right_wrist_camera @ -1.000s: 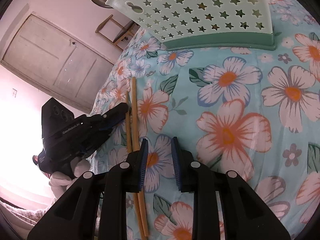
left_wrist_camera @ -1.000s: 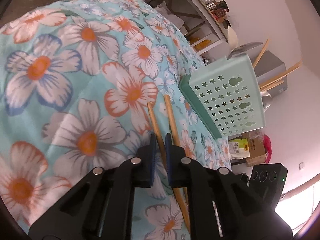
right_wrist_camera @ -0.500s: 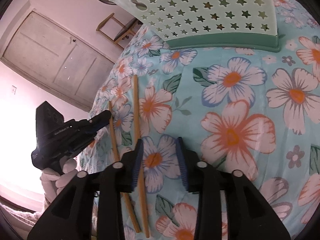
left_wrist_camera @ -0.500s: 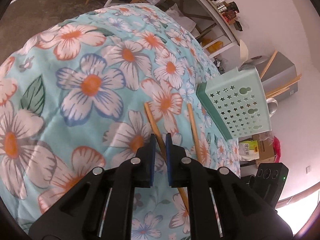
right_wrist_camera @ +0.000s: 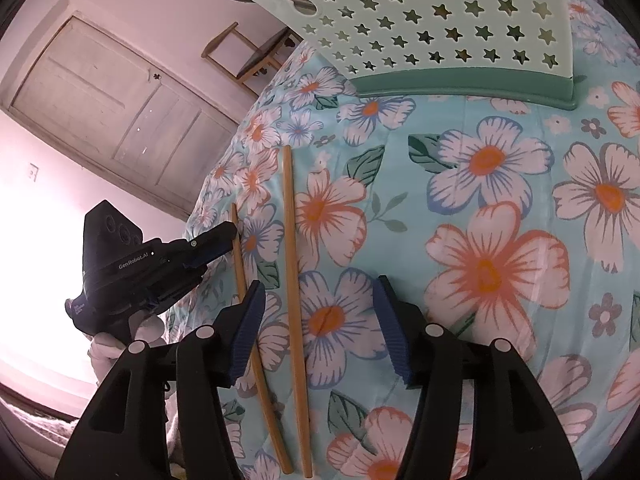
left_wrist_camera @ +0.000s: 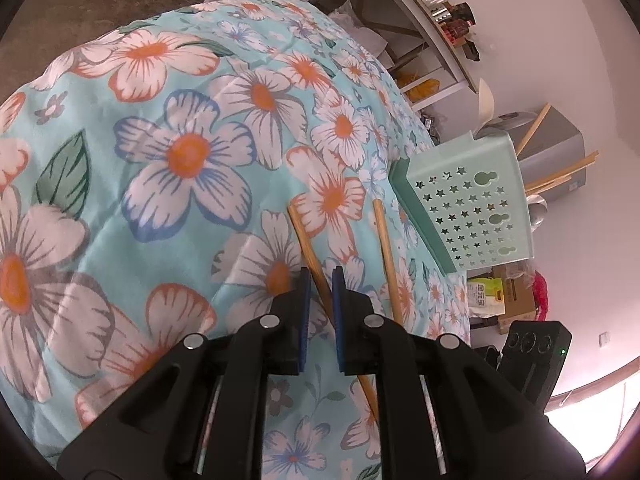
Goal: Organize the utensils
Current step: 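Grasp a wooden chopstick with the left tool, then hold the chopstick in the left tool while the right tool approaches the remaining chopsticks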
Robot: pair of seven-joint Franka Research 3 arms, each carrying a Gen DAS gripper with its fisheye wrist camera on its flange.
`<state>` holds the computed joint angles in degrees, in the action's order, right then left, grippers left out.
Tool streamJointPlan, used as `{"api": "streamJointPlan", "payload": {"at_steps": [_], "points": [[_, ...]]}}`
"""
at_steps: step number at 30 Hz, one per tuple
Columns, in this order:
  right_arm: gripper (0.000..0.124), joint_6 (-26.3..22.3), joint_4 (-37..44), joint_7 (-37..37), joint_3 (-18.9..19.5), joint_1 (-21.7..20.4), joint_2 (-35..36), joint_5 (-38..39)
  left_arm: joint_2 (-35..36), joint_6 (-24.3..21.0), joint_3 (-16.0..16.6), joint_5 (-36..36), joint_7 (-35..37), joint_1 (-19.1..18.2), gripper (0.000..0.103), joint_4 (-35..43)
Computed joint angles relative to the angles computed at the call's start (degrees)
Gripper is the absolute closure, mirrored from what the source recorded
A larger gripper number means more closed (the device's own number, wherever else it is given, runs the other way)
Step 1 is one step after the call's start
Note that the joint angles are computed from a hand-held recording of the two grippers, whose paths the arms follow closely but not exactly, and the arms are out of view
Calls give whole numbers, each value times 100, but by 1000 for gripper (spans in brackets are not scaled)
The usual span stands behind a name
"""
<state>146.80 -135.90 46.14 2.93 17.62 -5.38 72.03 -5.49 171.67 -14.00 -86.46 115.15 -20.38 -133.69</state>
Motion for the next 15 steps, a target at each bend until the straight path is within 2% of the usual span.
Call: {"api": "streamJointPlan", "payload": {"at_steps": [1, 4, 10, 15], "points": [[68, -29, -17, -16, -18, -13, -17, 5, -11, -22, -3, 142, -84, 7, 90, -15], [67, -12, -61, -141, -23, -12, -44, 120, -15, -37, -2, -42, 164, -24, 84, 9], [61, 13, -65, -186, -6, 16, -53, 156, 42, -85, -13, -244, 335, -10, 83, 70], [59, 82, -38, -254, 20, 53, -21, 209, 37, -96, -62, -808, 863, 47, 83, 97]]}}
